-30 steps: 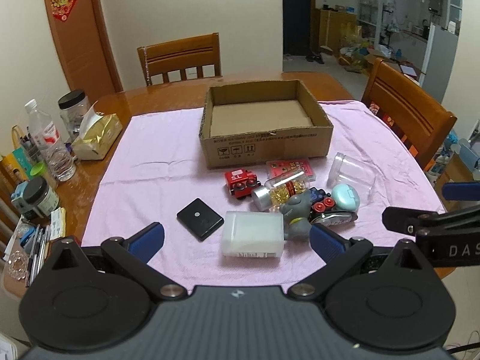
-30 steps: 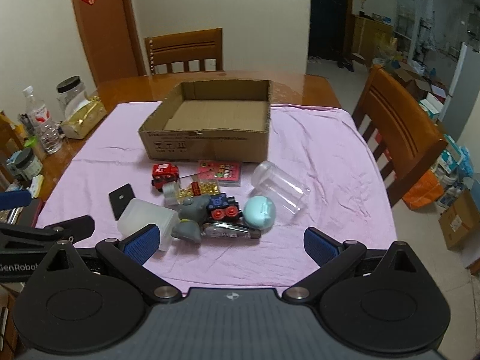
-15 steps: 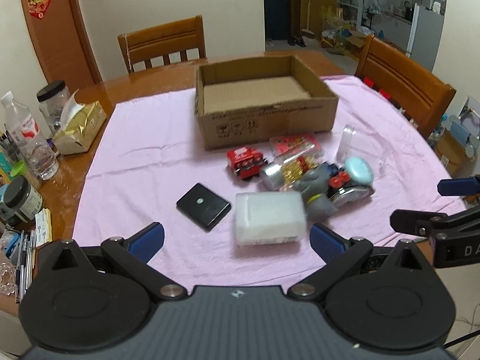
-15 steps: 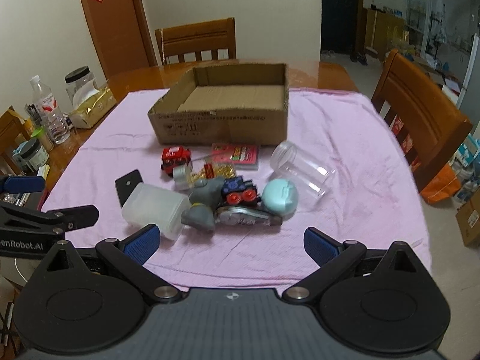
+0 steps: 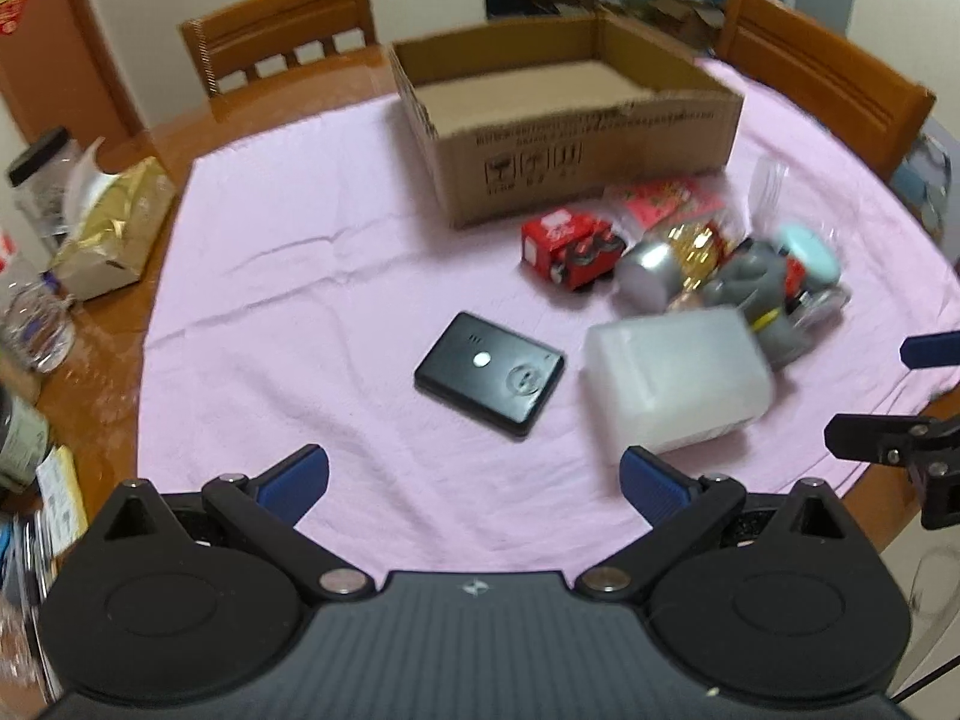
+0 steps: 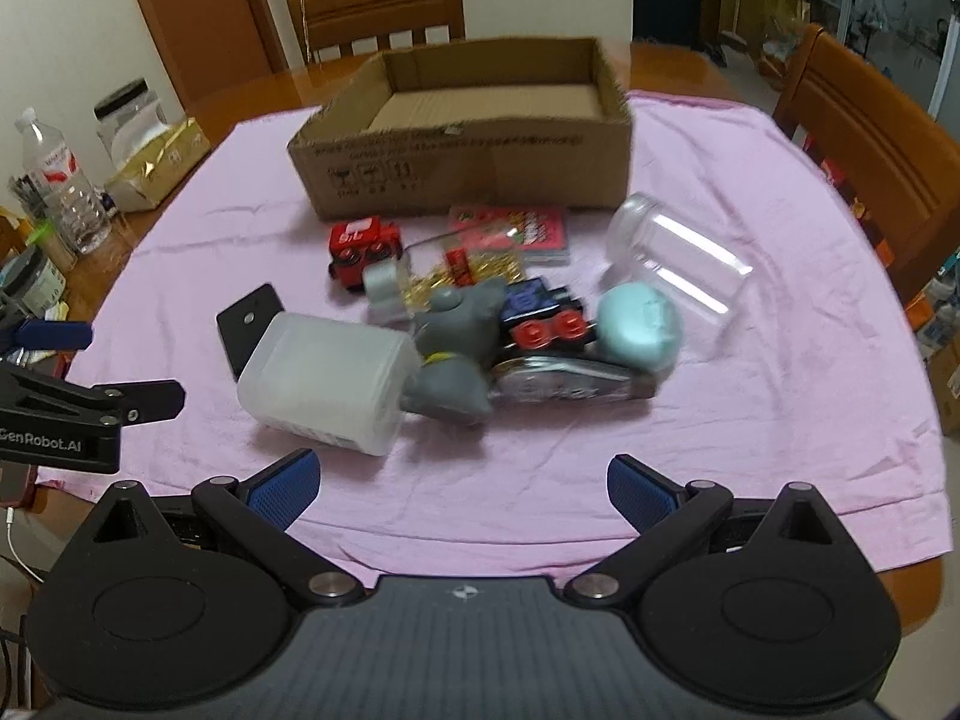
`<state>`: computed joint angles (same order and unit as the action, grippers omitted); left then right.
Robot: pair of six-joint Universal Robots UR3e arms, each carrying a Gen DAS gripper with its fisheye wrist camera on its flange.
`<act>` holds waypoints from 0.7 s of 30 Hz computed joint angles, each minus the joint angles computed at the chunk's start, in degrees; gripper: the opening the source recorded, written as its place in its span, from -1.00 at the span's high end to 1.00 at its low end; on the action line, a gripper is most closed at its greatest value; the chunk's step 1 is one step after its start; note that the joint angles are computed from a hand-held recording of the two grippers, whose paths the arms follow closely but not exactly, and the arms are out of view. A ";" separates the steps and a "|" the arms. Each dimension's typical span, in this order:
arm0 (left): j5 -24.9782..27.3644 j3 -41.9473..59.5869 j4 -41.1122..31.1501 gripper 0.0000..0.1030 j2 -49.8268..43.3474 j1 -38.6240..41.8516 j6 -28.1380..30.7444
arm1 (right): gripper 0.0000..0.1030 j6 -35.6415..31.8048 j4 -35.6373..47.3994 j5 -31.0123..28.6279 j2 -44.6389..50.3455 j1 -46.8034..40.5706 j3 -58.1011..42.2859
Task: Organize rigid objects
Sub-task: 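Grasp the black power bank with the left tool while the right tool approaches the white box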
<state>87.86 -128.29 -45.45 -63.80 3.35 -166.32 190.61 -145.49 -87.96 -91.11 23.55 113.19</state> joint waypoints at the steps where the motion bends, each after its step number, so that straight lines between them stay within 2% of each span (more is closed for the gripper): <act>1: -0.43 -0.22 0.53 -0.99 -0.90 0.88 1.79 | -1.00 0.45 0.06 -0.45 1.48 0.70 -0.87; 10: -5.04 -0.25 8.13 -0.99 -12.37 6.24 16.52 | -1.00 4.00 1.59 -4.68 13.72 6.67 -9.65; 13: -8.37 0.39 9.32 -0.99 -15.32 7.96 20.81 | -1.00 4.92 1.59 -4.91 16.13 7.55 -11.62; 18: -14.85 3.22 7.18 -0.99 -19.51 10.94 26.10 | -1.00 4.80 3.31 -9.52 20.50 10.44 -16.08; 21: -17.04 5.15 5.15 -0.99 -21.52 12.25 28.15 | -1.00 4.97 3.54 -9.66 20.80 10.51 -16.50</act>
